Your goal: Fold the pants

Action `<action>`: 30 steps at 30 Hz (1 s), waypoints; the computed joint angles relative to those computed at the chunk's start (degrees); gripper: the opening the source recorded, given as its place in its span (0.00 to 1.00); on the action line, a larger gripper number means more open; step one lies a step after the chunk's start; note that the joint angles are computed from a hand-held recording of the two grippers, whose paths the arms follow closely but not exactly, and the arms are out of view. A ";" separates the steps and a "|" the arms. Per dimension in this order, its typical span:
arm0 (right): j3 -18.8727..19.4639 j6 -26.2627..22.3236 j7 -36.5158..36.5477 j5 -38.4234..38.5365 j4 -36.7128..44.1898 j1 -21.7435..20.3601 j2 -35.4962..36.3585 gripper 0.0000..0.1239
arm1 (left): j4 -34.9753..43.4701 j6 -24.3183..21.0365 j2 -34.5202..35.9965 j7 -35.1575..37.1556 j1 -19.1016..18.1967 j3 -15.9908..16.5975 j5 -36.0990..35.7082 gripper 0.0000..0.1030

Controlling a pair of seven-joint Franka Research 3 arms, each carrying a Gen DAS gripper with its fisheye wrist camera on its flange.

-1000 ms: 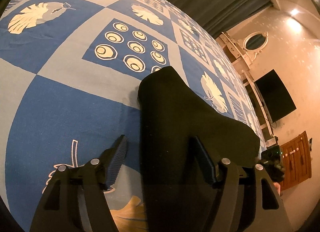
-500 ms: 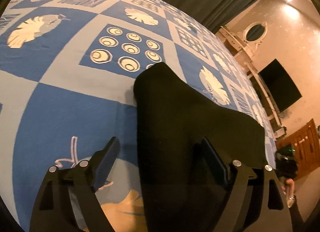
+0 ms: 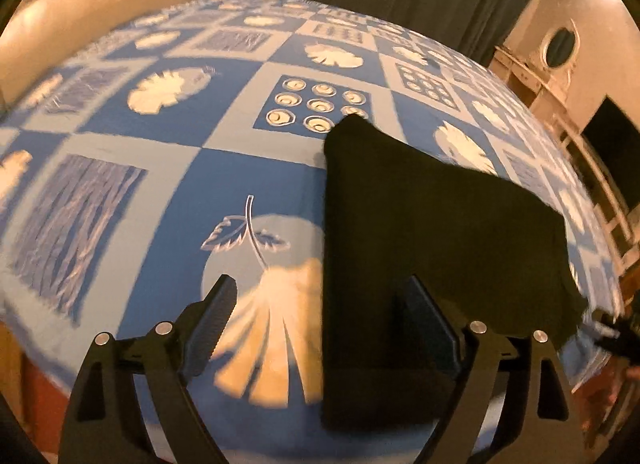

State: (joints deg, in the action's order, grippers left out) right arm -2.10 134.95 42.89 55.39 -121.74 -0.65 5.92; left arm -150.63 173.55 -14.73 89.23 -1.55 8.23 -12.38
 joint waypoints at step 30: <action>-2.73 17.43 -16.91 1.90 -20.91 13.38 -22.07 0.73 | -14.72 -3.05 -23.99 -38.30 14.63 -21.89 30.80 0.83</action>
